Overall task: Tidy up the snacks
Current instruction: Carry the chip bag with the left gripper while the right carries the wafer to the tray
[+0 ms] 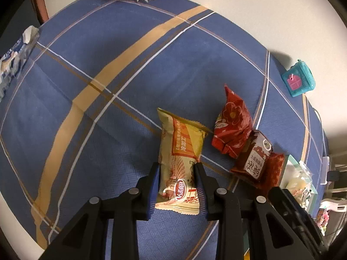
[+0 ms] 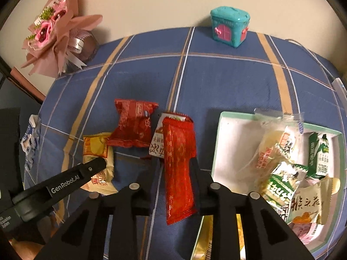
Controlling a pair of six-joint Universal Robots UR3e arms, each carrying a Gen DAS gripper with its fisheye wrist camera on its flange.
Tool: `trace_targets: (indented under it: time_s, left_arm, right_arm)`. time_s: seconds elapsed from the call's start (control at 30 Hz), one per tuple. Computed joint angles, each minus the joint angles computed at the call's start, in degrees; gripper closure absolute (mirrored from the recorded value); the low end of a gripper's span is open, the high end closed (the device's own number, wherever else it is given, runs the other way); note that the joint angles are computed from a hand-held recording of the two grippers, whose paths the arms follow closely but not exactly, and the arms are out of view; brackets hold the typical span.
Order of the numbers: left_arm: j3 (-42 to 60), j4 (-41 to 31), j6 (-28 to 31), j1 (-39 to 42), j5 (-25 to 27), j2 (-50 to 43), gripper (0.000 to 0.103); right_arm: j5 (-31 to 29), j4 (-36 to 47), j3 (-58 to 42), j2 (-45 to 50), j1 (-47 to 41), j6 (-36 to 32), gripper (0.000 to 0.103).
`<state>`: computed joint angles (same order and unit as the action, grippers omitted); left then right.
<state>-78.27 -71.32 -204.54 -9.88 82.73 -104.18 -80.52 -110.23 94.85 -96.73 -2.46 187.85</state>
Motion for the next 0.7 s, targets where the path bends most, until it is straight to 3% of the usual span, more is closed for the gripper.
trace_targets:
  time_s: [0.3, 0.47, 0.7]
  left_arm:
    - [-0.70, 0.54, -0.06, -0.86, 0.67, -0.14, 0.069]
    - [-0.23, 0.70, -0.13, -0.66, 0.12, -0.02, 0.070]
    - [-0.16, 2.08, -0.28, -0.01, -0.93, 3.05, 0.070]
  right_arm:
    - [-3.82, -2.11, 1.95, 3.41, 2.46, 1.45, 0.069]
    - [-4.63, -3.07, 2.51, 3.06, 2.32, 1.85, 0.091]
    - [-1.83, -2.12, 1.50, -1.05, -1.05, 0.91, 0.093]
